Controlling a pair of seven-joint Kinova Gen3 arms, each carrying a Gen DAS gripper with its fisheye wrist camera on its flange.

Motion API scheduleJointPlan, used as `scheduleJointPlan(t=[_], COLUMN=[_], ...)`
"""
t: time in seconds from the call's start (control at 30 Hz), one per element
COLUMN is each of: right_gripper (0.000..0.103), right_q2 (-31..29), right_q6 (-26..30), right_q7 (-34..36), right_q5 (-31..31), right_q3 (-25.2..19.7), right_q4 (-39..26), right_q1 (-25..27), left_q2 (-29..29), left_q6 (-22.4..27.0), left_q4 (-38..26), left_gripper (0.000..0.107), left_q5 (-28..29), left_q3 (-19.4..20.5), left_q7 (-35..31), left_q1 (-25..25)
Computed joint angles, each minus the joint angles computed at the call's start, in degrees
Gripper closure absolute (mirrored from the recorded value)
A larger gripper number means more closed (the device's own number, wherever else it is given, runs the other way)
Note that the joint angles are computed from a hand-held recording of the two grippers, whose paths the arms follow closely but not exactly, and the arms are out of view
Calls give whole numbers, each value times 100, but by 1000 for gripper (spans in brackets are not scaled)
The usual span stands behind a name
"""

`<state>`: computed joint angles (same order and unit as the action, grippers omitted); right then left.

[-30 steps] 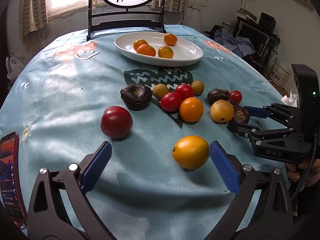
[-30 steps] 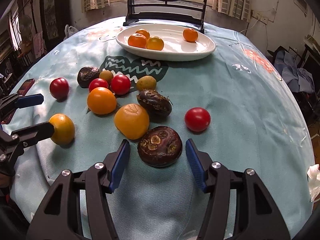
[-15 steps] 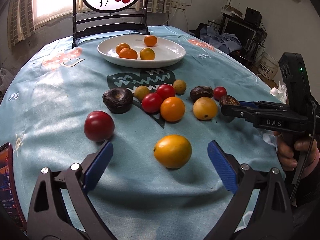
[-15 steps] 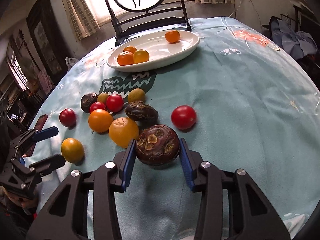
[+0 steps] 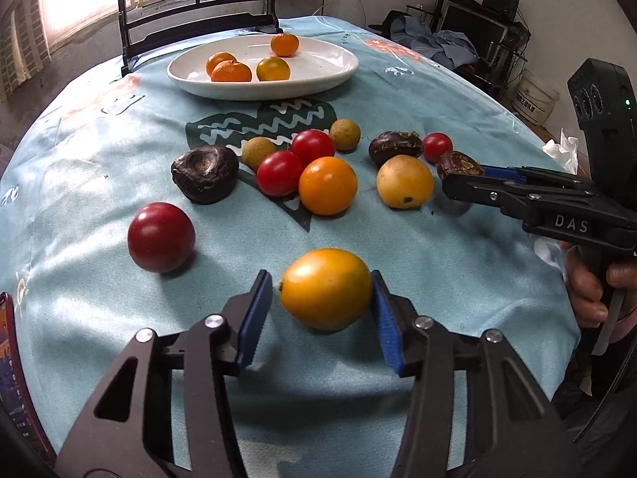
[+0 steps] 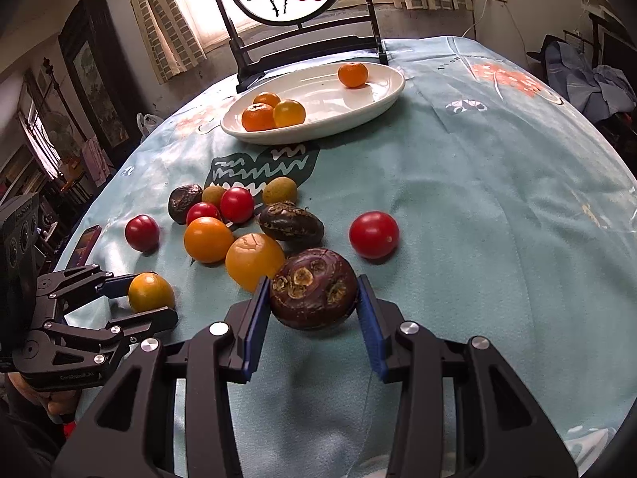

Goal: Organize fruits
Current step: 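Carry both fruits onto the white plate and open both tools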

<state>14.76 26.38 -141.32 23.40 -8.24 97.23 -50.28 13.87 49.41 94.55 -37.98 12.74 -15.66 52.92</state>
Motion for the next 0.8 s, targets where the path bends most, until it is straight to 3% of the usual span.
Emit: scheduleJointPlan(t=[0.27,0.43,0.57,0.63,0.73,0.8], right_gripper=[60,60,60,60,60,60], right_q2=[-59,-140,-170,-181,70,378], right_q6=[-189,-432,-731,-875,-570,-369], right_q7=[-10,89,908,1124,1109,1376], right_q5=[-6,-28,-851,-1006,-787,-989], right_q3=[20,38,-623,-545,41,28], right_q4=[107,231,101,-76,-762,-1292], right_q1=[9,21,822,869,487,651], left_q2=[-59,-300,-443,-419,-255,-8], left_q6=[-141,-527,-630,-566,-590,-540], left_q4=[82,282,135,-107,-582,-1061], left_gripper=[64,64,64,64,64,64], left_q5=[-17,-82,-60,-68,14,252], left_q3=[-12,-35,-21,-37,-140,-229], left_q7=[156,388,100,-139,-547,-953], left_q1=[-17,-186,-516,-677,-970,-1186])
